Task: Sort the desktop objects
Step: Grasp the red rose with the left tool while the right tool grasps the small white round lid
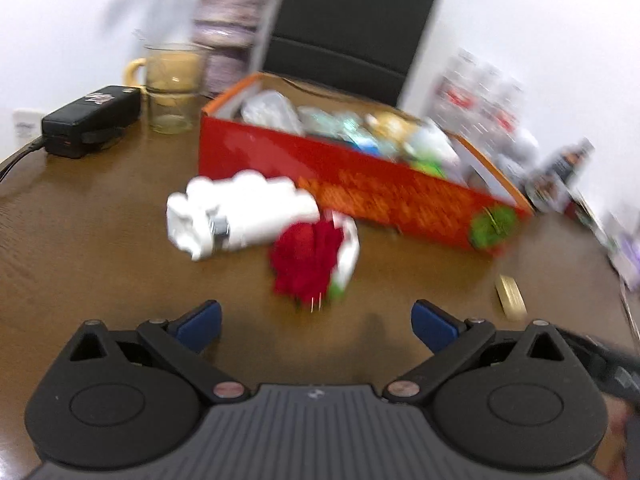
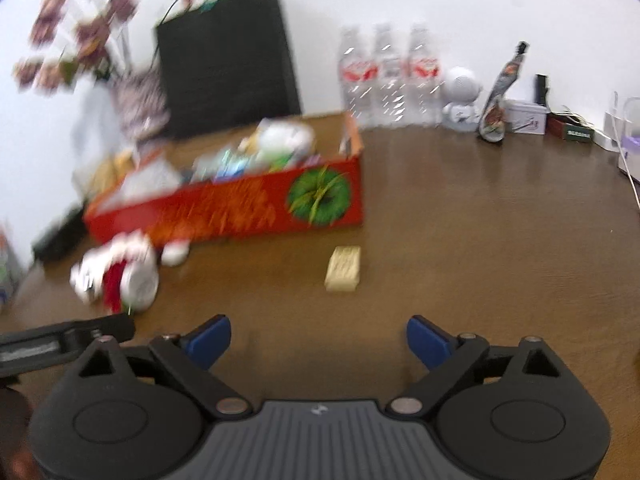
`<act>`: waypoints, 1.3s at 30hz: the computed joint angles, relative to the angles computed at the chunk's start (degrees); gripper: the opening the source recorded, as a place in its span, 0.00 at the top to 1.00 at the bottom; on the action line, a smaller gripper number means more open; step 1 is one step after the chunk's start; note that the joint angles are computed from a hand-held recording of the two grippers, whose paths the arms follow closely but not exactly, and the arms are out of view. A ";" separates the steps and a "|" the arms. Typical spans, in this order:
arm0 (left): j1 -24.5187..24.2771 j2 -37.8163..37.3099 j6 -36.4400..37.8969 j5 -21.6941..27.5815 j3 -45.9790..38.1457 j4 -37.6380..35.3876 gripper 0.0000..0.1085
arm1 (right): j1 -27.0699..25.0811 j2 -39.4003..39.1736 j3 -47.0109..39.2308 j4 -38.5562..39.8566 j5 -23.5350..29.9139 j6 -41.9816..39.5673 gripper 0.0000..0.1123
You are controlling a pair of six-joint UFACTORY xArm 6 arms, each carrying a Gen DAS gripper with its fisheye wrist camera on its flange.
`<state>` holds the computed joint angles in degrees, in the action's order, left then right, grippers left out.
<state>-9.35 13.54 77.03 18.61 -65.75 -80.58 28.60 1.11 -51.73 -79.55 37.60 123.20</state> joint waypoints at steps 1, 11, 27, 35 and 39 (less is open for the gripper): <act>-1.12 1.52 -4.10 -2.14 -1.57 2.74 0.05 | -0.63 -0.18 -0.19 -0.29 0.17 -0.19 0.17; 2.59 2.07 11.11 -0.91 -2.02 -1.99 0.58 | -7.09 14.92 -18.14 -4.35 -14.00 -8.87 0.27; 10.00 0.09 17.15 11.65 -0.50 -1.12 0.25 | -3.03 32.77 -39.21 7.27 -9.60 -29.77 0.76; 5.25 0.65 11.85 7.31 -1.38 1.95 0.47 | -3.87 22.41 -25.11 3.26 -11.25 -24.75 0.76; 4.45 1.91 8.22 5.33 -2.57 4.05 0.62 | -2.94 16.58 -17.17 -2.10 -10.62 -18.26 0.76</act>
